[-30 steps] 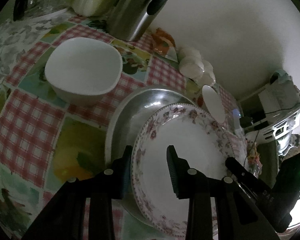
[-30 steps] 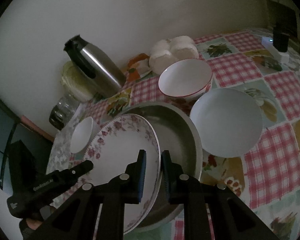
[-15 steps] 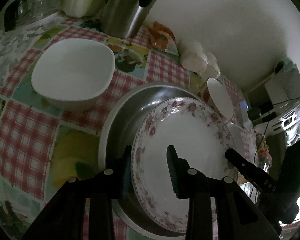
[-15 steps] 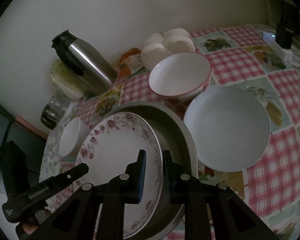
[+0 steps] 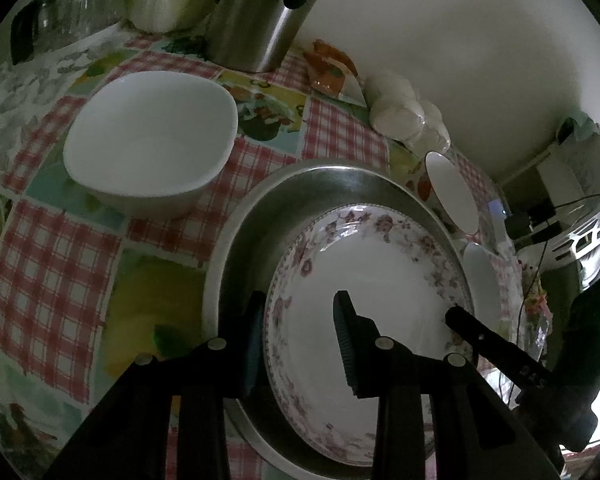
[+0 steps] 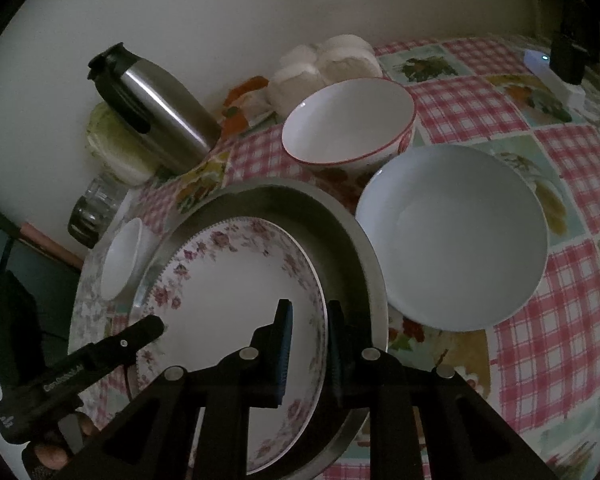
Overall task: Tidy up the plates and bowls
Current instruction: 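Open the right gripper to release the floral plate in the basin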
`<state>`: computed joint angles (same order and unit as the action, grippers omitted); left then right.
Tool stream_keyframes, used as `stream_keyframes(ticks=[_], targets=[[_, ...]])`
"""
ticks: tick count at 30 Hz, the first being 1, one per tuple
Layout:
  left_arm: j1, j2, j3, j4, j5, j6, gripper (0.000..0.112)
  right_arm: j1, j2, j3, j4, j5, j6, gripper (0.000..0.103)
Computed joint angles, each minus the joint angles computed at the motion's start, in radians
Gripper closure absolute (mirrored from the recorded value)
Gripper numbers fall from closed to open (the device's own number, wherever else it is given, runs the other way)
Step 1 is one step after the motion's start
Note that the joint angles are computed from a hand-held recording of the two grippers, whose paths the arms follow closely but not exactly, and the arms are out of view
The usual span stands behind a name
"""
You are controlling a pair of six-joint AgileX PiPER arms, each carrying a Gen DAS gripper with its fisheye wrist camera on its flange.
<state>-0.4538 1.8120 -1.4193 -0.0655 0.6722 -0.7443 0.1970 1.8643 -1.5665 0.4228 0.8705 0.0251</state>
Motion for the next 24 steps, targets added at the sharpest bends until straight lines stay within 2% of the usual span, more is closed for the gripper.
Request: stream_keyframes(ticks=[6,19,21,24], targets=[[0.001,-0.005,0.009,0.005,-0.007,-0.003,0.078,0.01,0.002,-0.001,-0.021,-0.002,0.006,0.083],[-0.008,0.005,-0.025,0.054,0.034,-0.02,0.076,0.019,0.004,-0.007,-0.048,-0.002,0.011,0.083],[-0.016,-0.008,-0.018,0.095,0.022,-0.054,0.071,0.019,-0.002,-0.001,-0.055,-0.013,0.017,0.083],[-0.015,-0.041,0.007,0.118,-0.015,-0.084,0.068,0.012,-0.028,0.017,-0.052,-0.04,0.014,0.077]])
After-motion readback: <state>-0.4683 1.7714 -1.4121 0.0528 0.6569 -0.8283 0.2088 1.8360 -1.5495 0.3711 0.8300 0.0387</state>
